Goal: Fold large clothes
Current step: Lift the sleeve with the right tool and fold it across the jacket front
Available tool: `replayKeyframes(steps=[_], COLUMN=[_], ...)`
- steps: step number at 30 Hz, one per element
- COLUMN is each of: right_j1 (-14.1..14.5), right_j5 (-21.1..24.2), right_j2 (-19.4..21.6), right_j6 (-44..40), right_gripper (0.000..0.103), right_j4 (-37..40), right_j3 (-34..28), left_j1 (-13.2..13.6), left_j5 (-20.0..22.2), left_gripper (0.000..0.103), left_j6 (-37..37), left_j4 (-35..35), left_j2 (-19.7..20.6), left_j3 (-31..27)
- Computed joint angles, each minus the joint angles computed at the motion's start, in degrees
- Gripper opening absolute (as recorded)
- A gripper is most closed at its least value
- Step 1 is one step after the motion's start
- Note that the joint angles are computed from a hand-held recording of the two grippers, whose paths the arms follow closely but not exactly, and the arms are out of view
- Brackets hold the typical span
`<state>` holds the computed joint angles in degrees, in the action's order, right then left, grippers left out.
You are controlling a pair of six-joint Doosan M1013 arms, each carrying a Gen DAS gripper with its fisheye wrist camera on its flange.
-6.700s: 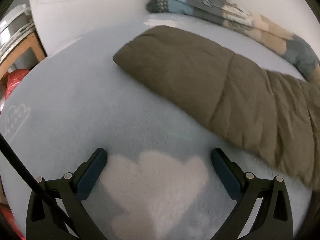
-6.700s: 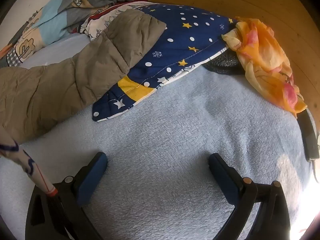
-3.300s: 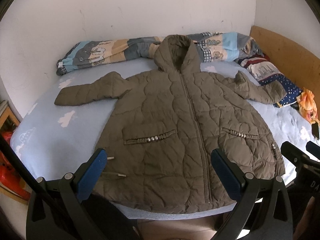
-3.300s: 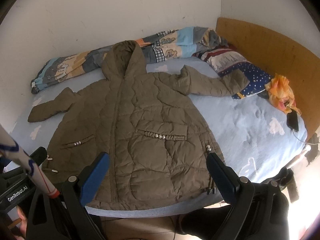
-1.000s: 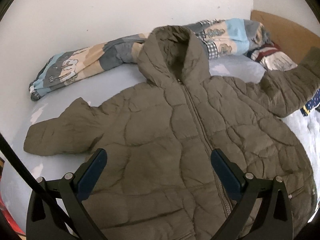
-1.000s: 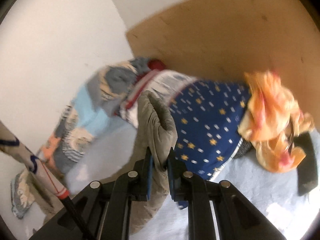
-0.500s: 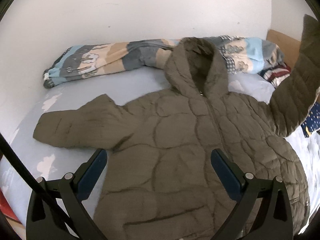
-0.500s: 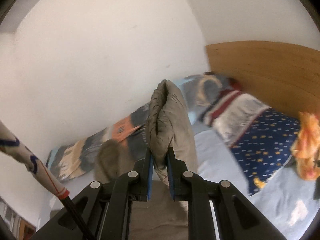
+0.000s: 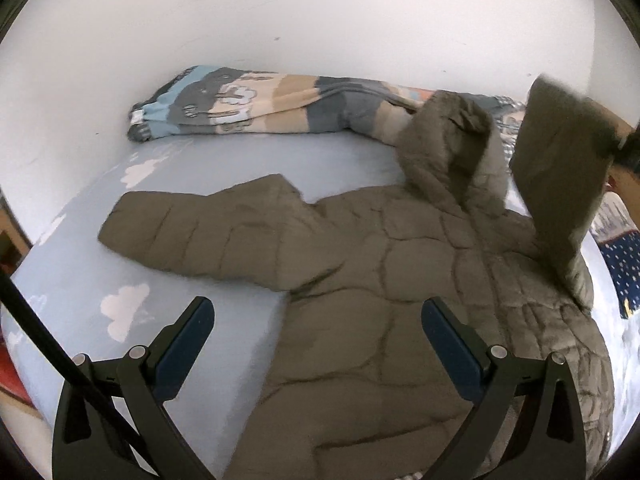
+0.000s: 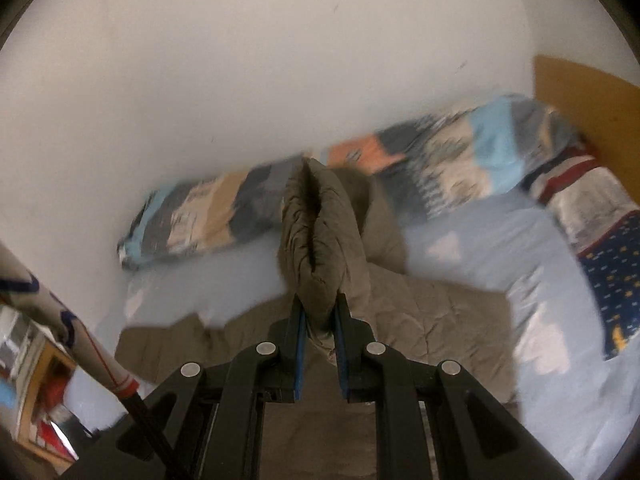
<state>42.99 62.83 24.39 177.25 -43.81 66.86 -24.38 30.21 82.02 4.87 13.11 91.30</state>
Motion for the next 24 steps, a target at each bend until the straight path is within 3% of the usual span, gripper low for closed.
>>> replayKeyframes(steps=[12,14,15,16,18,21,24], right_j1=[-1.99,-1.79,-1.75,-1.97,-2.16,-1.61,-1.02], right_j5=[-4.90,-4.62,-4.87,-5.93,-9.06,-12.91,-11.30], right_j2=[11.74,13.03,13.50,13.66,12.74,9.79,6.44], right_j6=[-8.79,-9.29,-10.01,-11.33,-11.42,-10.15,-5.77], right_gripper=[0.014,0.016,0.023,0.035,0.045,0.050,0.054], right_j4=[15.14,16.19,17.43,20.08,22.18,19.26,12.26], right_j3=[-7.10,-8.15,-8.54,-8.57,-7.04,-3.59,-0.13], left_j1=[1.45,1.27,1.18,1.10,0.93,0.66,-0.09], left_j5=[2.08,2.30,2.42,2.47,2.53,2.79,3.91], left_gripper=[0.103,0.103,0.103,0.103,0.103,0.103,0.103], left_j6=[-4.16,-4.52,-4.58,-4.62,-5.03,-5.46,-5.96], left_j4=[1.29,1.39,1.38,1.38,1.58,1.51,2.24], left_j2=[1.26,1.50,1.63,1.71,2.00,2.52,3.82], left_j3=[-1.27,-1.59,-1.76,-1.84,-2.20,-2.81,-4.25])
